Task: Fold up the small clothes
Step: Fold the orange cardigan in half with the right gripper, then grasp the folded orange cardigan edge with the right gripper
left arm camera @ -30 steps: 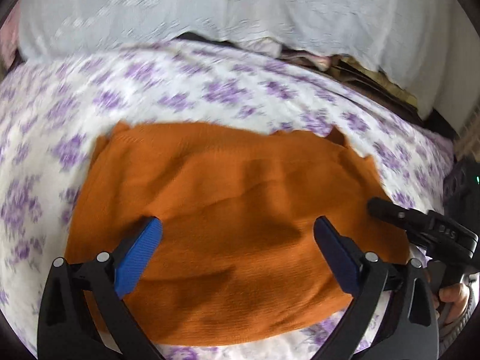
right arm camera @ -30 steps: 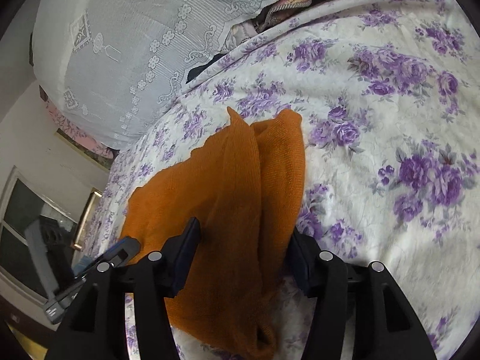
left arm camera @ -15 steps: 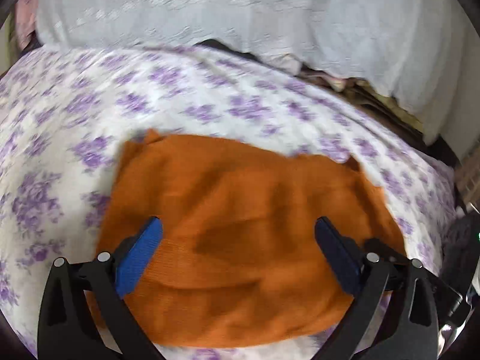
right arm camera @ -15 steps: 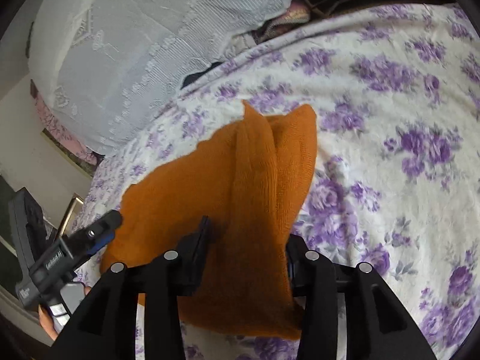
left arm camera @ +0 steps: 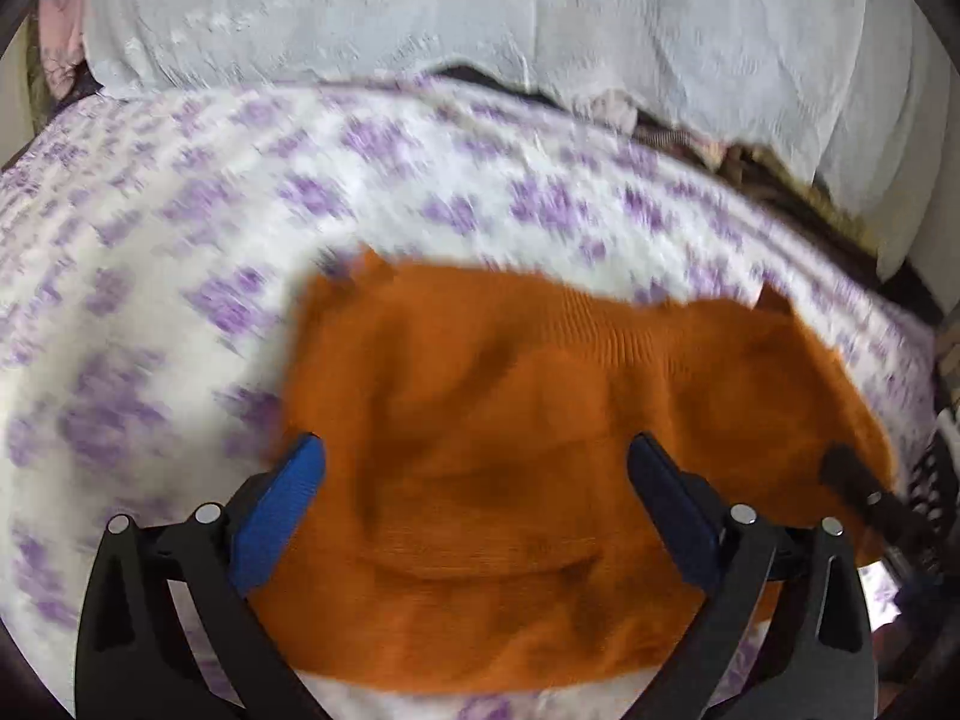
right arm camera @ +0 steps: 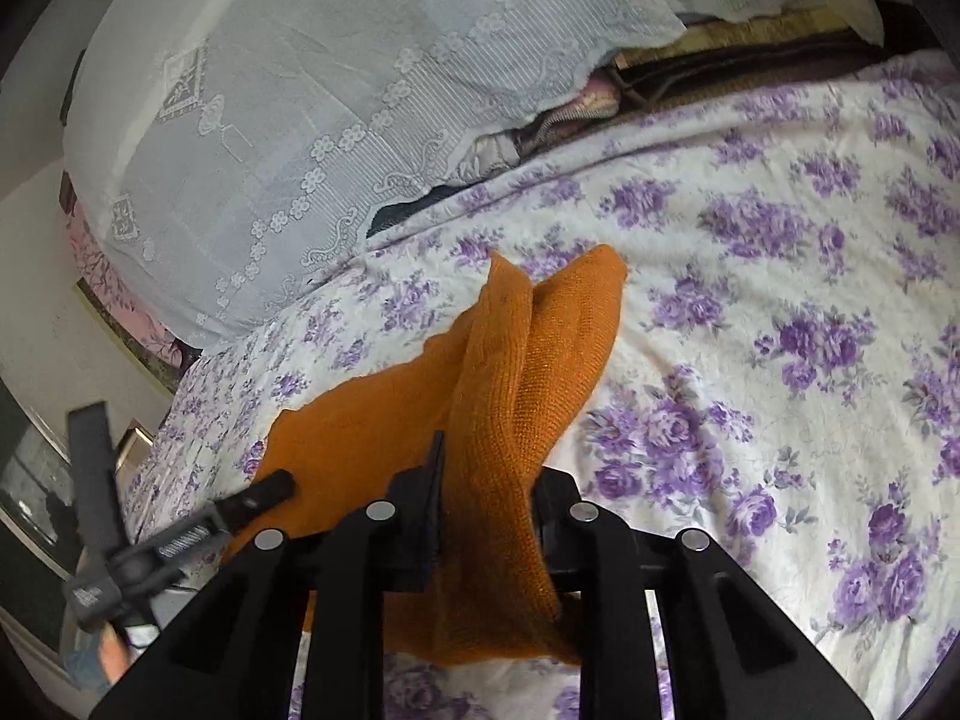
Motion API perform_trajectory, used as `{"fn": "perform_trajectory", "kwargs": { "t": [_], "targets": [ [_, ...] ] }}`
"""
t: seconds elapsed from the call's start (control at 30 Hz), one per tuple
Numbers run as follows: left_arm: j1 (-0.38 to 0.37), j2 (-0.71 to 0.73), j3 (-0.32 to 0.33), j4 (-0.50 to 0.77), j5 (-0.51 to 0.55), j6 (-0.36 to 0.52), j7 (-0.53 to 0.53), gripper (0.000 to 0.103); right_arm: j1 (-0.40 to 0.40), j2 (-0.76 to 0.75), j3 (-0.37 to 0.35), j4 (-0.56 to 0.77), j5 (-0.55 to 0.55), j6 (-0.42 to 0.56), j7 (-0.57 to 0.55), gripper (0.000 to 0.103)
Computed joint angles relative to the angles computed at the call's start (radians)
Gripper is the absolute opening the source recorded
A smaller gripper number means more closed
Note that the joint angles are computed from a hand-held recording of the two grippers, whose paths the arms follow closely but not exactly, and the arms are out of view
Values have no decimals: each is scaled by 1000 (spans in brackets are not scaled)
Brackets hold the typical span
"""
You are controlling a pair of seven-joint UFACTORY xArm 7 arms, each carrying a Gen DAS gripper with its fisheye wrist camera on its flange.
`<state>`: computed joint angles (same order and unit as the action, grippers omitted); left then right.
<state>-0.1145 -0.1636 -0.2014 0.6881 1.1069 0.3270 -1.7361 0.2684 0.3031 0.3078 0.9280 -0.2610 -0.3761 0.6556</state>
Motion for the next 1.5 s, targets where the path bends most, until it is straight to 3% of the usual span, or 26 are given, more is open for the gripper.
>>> {"fn": "perform_trajectory", "kwargs": {
  "t": [0.07,0.13,0.23,0.3,0.37,0.57,0.6,0.7,0.73,0.8,0.93,1.03,1.07,1.13,1.2,1.33,1.5],
  "targets": [
    [4,-96,14,-56,-33,21,50,98,71,-11,-50,7,65,16,-47,22],
    [14,-177,44,-120,-132,26,130,98,151,-21,-101,17,145,31,-105,22],
    [34,-211,125,-210,-248,-86,218,98,323,-30,-219,35,318,45,-244,22],
    [68,-189,137,-238,-285,-146,225,98,410,-30,-276,49,419,51,-329,22],
    [146,-146,99,-252,-268,-222,176,98,495,-28,-332,66,518,54,-406,22],
    [327,-167,-87,-218,-186,-247,124,98,742,5,-493,139,779,65,-639,21],
    [326,-165,-85,-219,-205,-257,153,98,786,17,-522,159,820,71,-676,21],
    [232,-131,17,-233,-326,-310,307,98,839,39,-546,200,885,87,-735,21],
    [171,-105,73,-227,-383,-321,374,98,857,46,-554,213,898,94,-748,21],
    [113,-70,118,-213,-453,-332,456,98,901,62,-581,237,911,113,-764,21],
    [120,-5,91,-179,-515,-322,526,98,900,79,-552,262,839,141,-730,20],
    [21,29,181,-189,-676,-360,670,98,882,84,-517,262,780,144,-696,20],
    [37,36,165,-185,-679,-364,677,98,872,85,-501,261,758,146,-685,20],
    [169,51,42,-160,-587,-347,603,98,919,86,-546,255,744,146,-671,19],
    [235,60,-15,-147,-545,-345,565,98,948,88,-577,253,728,149,-653,19],
    [289,67,-36,-126,-482,-353,504,98,925,84,-552,258,683,154,-612,19],
    [516,15,-181,-102,-199,-364,232,98,934,119,-565,345,605,203,-571,19]
  ]
}}
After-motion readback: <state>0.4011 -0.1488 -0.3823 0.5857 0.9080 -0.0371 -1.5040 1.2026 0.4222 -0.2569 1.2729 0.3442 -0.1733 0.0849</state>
